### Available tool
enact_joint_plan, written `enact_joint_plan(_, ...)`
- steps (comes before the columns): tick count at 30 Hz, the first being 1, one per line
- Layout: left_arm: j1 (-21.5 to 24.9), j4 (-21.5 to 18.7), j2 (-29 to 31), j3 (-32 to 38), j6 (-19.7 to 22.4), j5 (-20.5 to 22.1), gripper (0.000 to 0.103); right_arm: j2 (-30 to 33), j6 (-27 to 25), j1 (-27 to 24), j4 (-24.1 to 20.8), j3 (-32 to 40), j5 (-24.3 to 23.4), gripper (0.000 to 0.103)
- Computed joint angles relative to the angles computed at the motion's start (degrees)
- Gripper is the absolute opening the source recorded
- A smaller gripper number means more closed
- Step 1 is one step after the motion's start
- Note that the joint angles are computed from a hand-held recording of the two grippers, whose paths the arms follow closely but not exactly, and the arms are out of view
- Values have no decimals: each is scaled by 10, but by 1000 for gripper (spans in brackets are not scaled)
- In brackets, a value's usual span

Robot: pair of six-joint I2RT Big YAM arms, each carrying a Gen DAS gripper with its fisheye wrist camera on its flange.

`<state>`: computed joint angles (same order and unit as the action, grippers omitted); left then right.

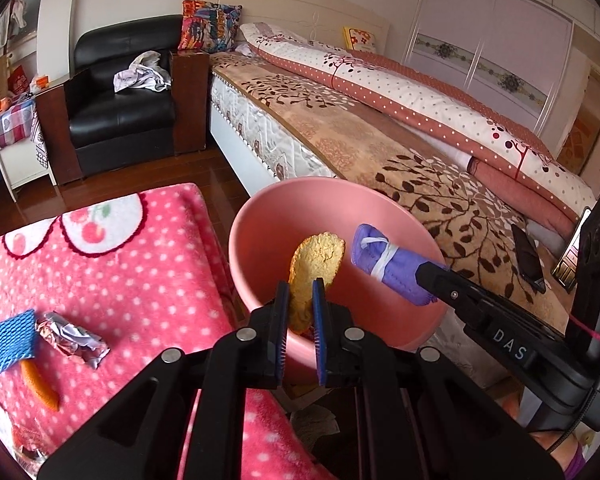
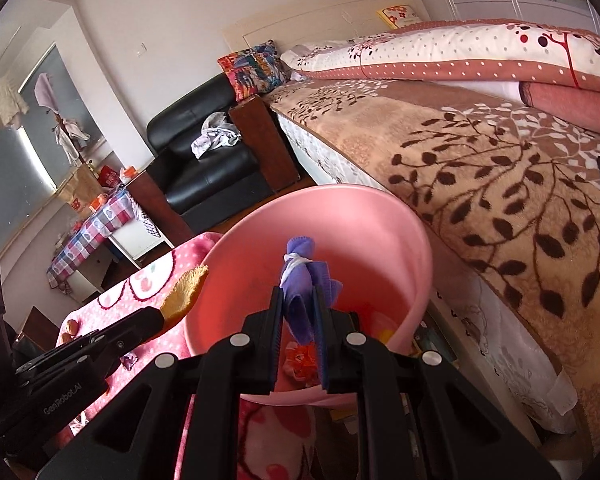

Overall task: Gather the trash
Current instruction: 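Open both tools to drop the biscuit and cloth bundle into the bucket, then move both open tools back over the remaining trash on the table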

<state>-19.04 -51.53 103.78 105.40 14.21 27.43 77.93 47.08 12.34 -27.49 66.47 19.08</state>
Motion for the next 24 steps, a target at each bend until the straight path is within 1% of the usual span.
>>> enact_joint_plan(4,-3,-3,3,2,4,0,14,-1,-1,1,0,-2,5,14)
enact_joint_plan(5,-3,-4,3,3,5,1,19,-3,0,5,-5,0,9,15)
enact_joint_plan(6,-3,-4,3,3,6,5,28,-2,-1,5,-7,1,11,15)
enact_joint_plan(8,-3,-2,0,1,6,9,34,-1,-2,6,-14,5,14,16)
enact_joint_plan(12,-2,1,-9,-6,11,14,35,-3,-3,11,-16,7,19,29)
enact_joint_plan(13,-1,3,-12,-10,13,16,35,-4,-3,12,-16,7,21,30)
enact_joint_plan(18,6,6,-28,-23,12,24,35,-10,-3,25,-17,10,25,31)
enact_joint_plan(21,11,17,-44,-40,11,25,35,-12,-9,40,-22,17,35,32)
enact_joint_plan(24,21,30,-62,-60,14,36,35,-14,-8,56,-23,22,47,32)
